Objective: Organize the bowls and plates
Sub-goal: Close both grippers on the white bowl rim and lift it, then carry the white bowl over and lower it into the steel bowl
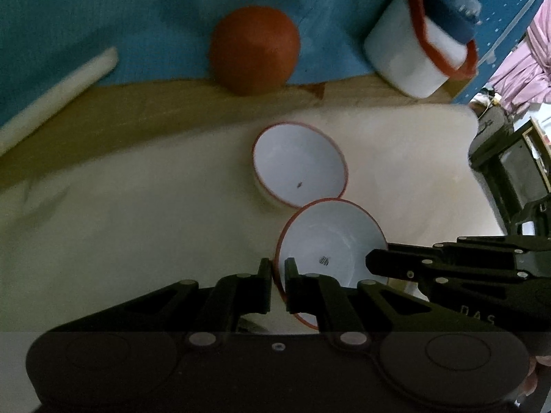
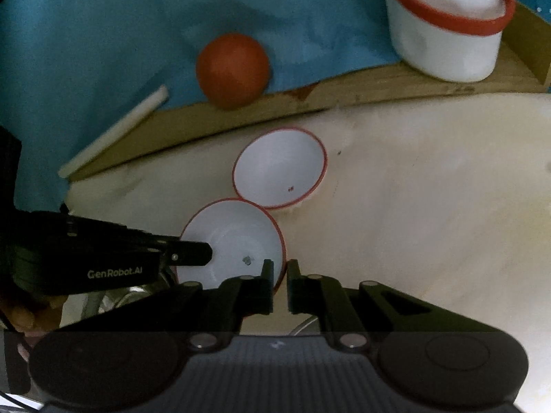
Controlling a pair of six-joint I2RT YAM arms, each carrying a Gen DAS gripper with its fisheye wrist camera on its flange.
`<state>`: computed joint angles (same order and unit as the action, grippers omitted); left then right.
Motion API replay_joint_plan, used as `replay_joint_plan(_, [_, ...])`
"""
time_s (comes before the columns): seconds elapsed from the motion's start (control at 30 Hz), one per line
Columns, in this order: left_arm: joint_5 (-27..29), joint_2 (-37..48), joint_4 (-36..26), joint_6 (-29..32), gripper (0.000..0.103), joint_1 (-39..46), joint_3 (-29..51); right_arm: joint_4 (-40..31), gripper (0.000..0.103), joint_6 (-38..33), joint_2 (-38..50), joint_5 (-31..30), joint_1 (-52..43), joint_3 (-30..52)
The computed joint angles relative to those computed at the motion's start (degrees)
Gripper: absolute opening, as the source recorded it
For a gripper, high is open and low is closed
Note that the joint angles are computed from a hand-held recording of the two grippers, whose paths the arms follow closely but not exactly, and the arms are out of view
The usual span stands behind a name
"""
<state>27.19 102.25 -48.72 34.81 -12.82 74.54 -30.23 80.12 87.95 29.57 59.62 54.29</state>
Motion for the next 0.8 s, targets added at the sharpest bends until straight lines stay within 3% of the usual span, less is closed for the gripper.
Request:
replay_joint_plan(0.27, [2.6, -4.0, -3.1, 0.2, 0.006, -2.3, -1.1, -6.9, 0.007, 4.9, -6.4, 4.3, 3.7, -1.2])
replay_joint_plan(0.53, [2.9, -8.0, -3.4, -0.3, 0.005, -6.5, -4.8, -16.7, 0.007, 17.3, -11.5, 7.8, 11.5, -3.0])
replay_joint_plan(0.8, [2.5, -11.0, -2.5, -1.4, 0.005, -7.2, -6.3, -19.2, 0.006, 24.6, -12.6, 10.8, 15.1, -4.4])
